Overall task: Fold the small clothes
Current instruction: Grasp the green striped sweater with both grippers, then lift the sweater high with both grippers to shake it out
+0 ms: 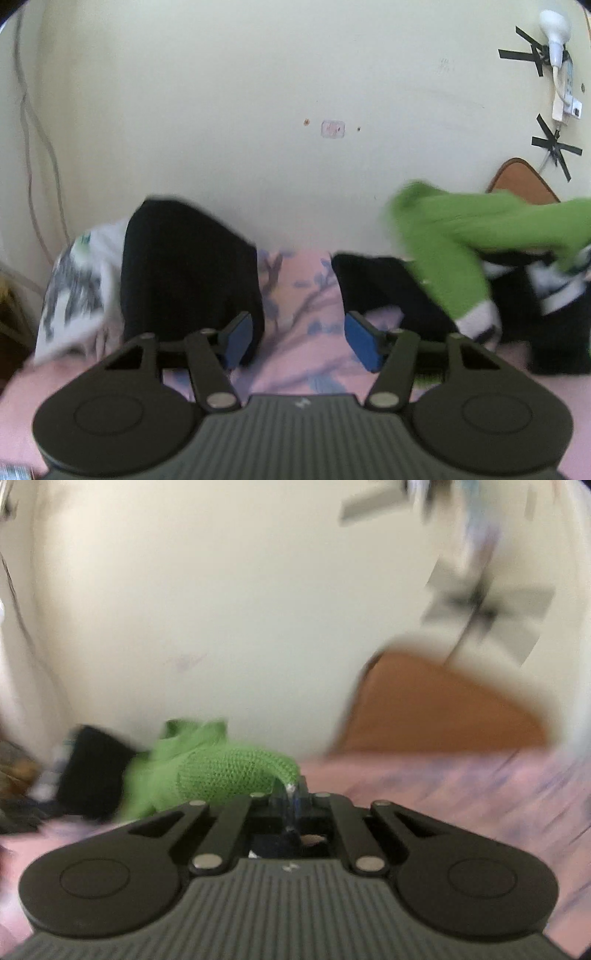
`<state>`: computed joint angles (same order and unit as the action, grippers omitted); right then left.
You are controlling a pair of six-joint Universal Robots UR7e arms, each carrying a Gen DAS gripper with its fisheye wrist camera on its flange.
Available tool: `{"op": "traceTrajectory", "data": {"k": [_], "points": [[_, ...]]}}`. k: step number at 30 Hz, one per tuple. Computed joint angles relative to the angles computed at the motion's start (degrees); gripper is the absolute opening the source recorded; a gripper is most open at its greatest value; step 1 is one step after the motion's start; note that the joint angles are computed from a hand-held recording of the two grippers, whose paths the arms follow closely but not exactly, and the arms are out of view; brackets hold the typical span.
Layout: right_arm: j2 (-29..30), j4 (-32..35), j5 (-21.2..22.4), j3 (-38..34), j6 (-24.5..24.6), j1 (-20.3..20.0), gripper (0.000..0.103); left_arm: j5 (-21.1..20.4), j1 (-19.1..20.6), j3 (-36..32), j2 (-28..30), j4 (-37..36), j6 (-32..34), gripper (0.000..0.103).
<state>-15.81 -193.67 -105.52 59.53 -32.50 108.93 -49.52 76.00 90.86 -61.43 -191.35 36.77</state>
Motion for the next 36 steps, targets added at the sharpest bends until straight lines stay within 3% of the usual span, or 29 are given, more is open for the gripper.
{"op": "traceTrajectory", "data": {"k": [5,7,8,11,15,16,17,18,19,21,24,28,32,36], "points": [[-1.29,-9.01,-7.36,1.26,-8.06,1.47,0.006,-4.50,-0.33,-7.37,4.22,4.65,2.09,0.063],[-1.89,-11.05,-7.38,2.69,-8.61,1.54,0.006,-6.45,-1.02,-9.46,5.54,6.43,2.60,0.071],[-2.31,-12.06,-7.31,3.71,-8.90,1.57,0.006,-8.45,-1.29,-10.54,5.80,9.23,1.55,0.080],[-2.76,-13.52,-6.53,5.31,-9.63,1.36,0.006,-15.56,-1.79,-12.39,6.32,16.60,-0.07,0.095],[-2.98,-14.37,-4.77,6.04,-10.84,0.68,0.006,-20.85,-2.34,-15.03,8.50,23.77,-0.75,0.102],[-2.92,-14.08,-4.28,5.64,-10.91,0.42,0.006,-19.55,-2.67,-16.23,9.80,24.96,-0.99,0.089],[-2.81,-13.64,-3.86,5.05,-10.86,0.22,0.006,-17.02,-3.12,-17.81,11.25,27.12,-1.43,0.044],[-2.80,-13.65,-3.66,5.03,-10.80,0.18,0.006,-13.91,-3.55,-20.21,12.92,30.43,-2.11,0.017],[-2.64,-13.25,-3.57,4.37,-10.94,0.12,0.006,-10.65,-3.89,-21.99,14.27,32.61,-2.89,0.006],[-2.62,-13.29,-3.64,4.10,-11.75,0.12,0.006,-5.96,-4.51,-22.66,15.20,29.77,-2.49,0.005],[-2.67,-15.89,-3.92,3.76,-14.92,0.40,0.006,-4.32,-5.93,-19.02,11.30,18.85,1.40,0.005],[-4.30,-24.41,-2.00,4.74,-18.92,1.48,0.006,-2.98,-9.78,-12.57,2.88,1.97,9.25,0.005],[-7.83,-31.15,2.46,8.29,-21.11,3.00,0.006,-4.72,-15.96,-3.19,-7.39,-13.06,17.16,0.005],[-9.94,-38.02,6.90,11.30,-26.60,5.61,0.006,-3.75,-23.32,3.58,-14.11,-23.06,24.43,0.005]]}}
